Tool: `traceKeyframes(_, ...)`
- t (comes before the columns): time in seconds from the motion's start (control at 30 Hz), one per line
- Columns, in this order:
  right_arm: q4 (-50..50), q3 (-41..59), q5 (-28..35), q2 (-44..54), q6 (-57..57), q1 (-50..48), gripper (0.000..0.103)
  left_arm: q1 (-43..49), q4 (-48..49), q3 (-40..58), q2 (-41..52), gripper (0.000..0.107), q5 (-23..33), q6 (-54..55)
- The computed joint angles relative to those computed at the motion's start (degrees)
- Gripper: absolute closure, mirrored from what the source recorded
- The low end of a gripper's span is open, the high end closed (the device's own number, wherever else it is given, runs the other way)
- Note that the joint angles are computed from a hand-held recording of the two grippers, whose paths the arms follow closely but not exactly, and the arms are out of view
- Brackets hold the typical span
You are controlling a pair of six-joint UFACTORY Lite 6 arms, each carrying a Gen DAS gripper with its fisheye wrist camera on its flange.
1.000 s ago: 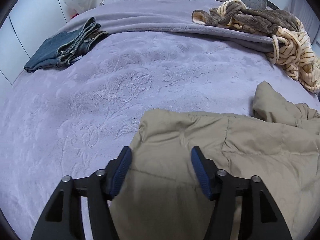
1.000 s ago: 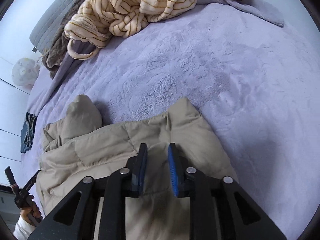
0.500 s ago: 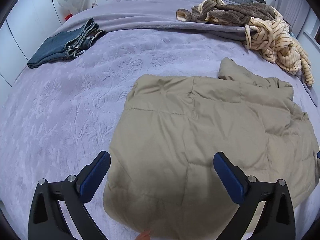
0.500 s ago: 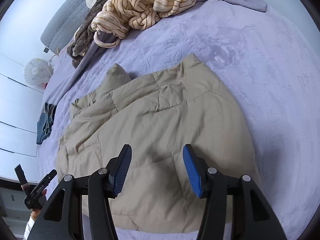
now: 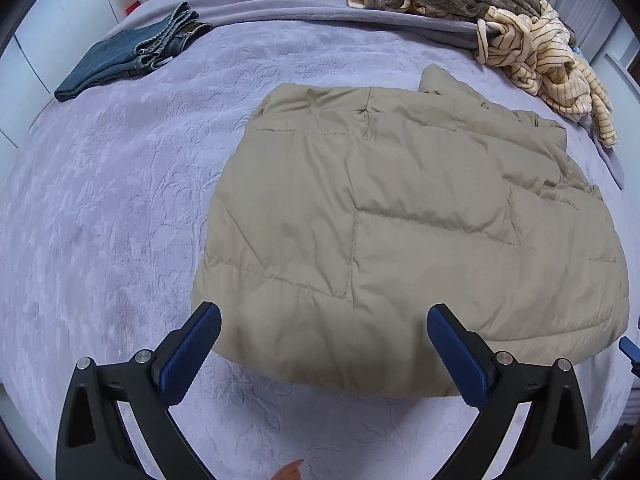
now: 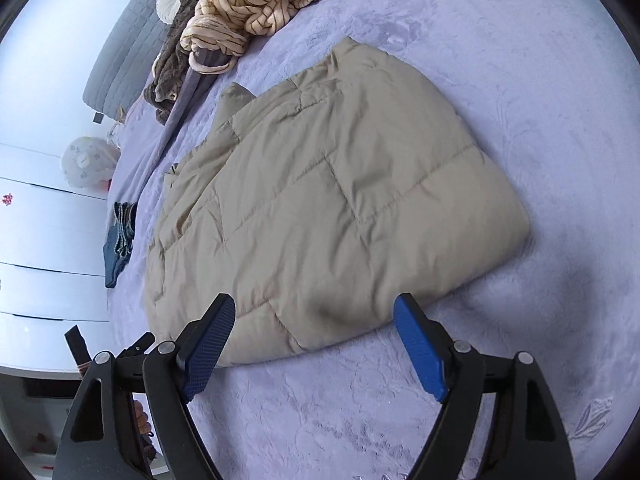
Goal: Fold large clothes
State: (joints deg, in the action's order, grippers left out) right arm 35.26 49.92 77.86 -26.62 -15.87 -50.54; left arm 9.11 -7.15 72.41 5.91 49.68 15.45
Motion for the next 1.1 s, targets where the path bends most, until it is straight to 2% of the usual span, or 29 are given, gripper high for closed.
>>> traceKeyframes(0.2, 1.3, -6.0, 1.98, -2.26, -1.45, -6.71, 0.018, 2.79, -2.59, -2.5, -1.03, 0.004, 1.8, 1.22)
traceKeyframes(0.4, 2.4, -10.18, 1.25, -2.43, -2.34, -9.81, 0.017, 6.25, -5.06, -6.53, -2.47, 0.004, 1.06, 3.36)
traceKeyframes(0.43, 2.66, -10.91, 0.98, -2.5, -2.48, -10.27, 0.015, 6.98, -6.19, -6.66, -1.95, 0.004, 1.64, 4.4)
traceKeyframes(0.5, 3.69, -11.93, 0.16, -1.77, -2.37, -10.82, 0.0, 8.67, -9.22, -7.18, -1.06, 0.004, 2.77, 6.41)
traceKeyframes(0.87, 12.33, -15.34, -3.99, 4.67, -2.7, -9.33, 0.0, 20.54, -28.39, -8.76, 6.97, 0.004, 9.71, 16.91)
traceKeyframes(1.1, 22.09, -18.0, -7.41, 10.4, -5.5, -4.72, 0.0, 22.24, -36.44, -5.45, 15.56, 0.004, 7.67, 17.51)
